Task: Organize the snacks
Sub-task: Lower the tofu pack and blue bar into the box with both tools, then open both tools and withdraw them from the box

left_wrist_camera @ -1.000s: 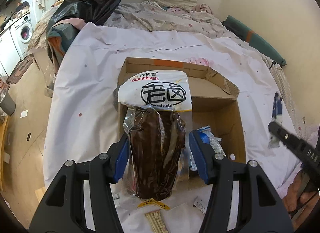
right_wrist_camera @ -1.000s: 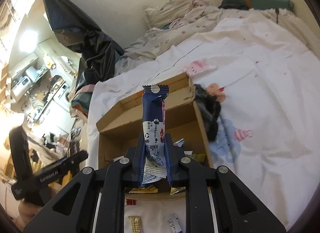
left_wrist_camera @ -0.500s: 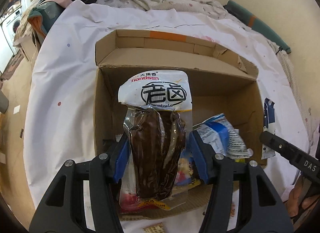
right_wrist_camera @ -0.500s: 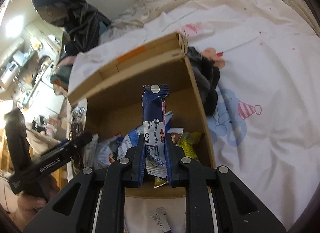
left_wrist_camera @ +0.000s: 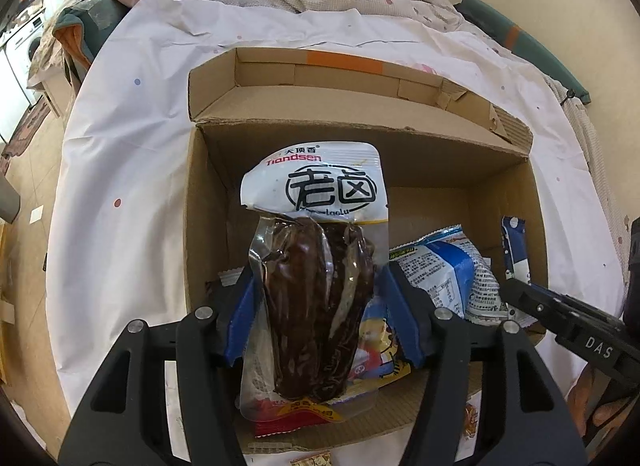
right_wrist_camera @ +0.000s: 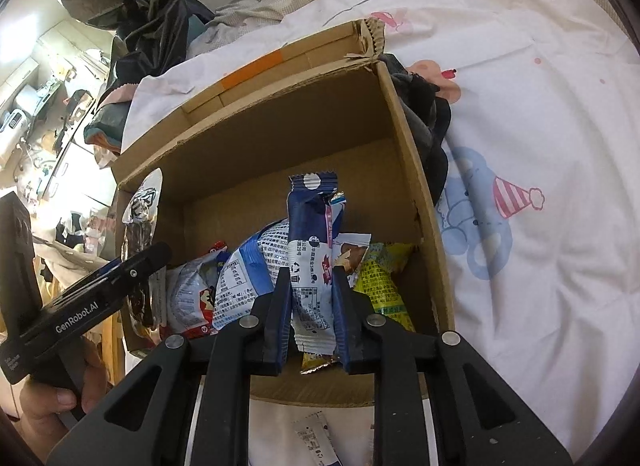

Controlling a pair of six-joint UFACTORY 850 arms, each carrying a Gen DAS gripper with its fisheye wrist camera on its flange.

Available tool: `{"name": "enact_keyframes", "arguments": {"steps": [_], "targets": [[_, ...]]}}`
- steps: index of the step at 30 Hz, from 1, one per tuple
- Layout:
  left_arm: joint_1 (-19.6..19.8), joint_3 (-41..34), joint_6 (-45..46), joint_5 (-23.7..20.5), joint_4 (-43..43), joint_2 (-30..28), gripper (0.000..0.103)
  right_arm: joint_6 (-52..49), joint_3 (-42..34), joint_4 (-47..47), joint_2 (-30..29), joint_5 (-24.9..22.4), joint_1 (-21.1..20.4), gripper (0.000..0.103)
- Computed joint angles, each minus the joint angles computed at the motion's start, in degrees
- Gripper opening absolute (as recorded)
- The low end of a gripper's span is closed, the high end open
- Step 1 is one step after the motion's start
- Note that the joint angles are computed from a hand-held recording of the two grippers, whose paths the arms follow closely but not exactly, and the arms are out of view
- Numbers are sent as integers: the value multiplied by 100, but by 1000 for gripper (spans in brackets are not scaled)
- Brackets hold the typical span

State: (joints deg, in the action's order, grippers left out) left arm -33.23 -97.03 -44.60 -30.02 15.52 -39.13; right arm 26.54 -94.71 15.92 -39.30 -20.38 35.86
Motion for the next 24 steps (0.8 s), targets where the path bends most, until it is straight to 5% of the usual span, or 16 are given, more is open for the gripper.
{"name": "enact_keyframes", "arguments": {"steps": [14, 17, 19, 24], "targets": [[-107, 8, -22, -105, 242, 20, 64, -77, 9, 130, 36, -4, -27, 23], [-123, 50, -15, -31, 274, 63, 70, -99, 36, 193, 70, -4, -30, 38], [-140, 96, -63, 11, 357, 107, 78, 14, 99, 119, 131, 126, -7, 64], [-170, 173, -107, 73, 473, 185, 78, 359, 69, -342, 194, 147, 57, 67]]}}
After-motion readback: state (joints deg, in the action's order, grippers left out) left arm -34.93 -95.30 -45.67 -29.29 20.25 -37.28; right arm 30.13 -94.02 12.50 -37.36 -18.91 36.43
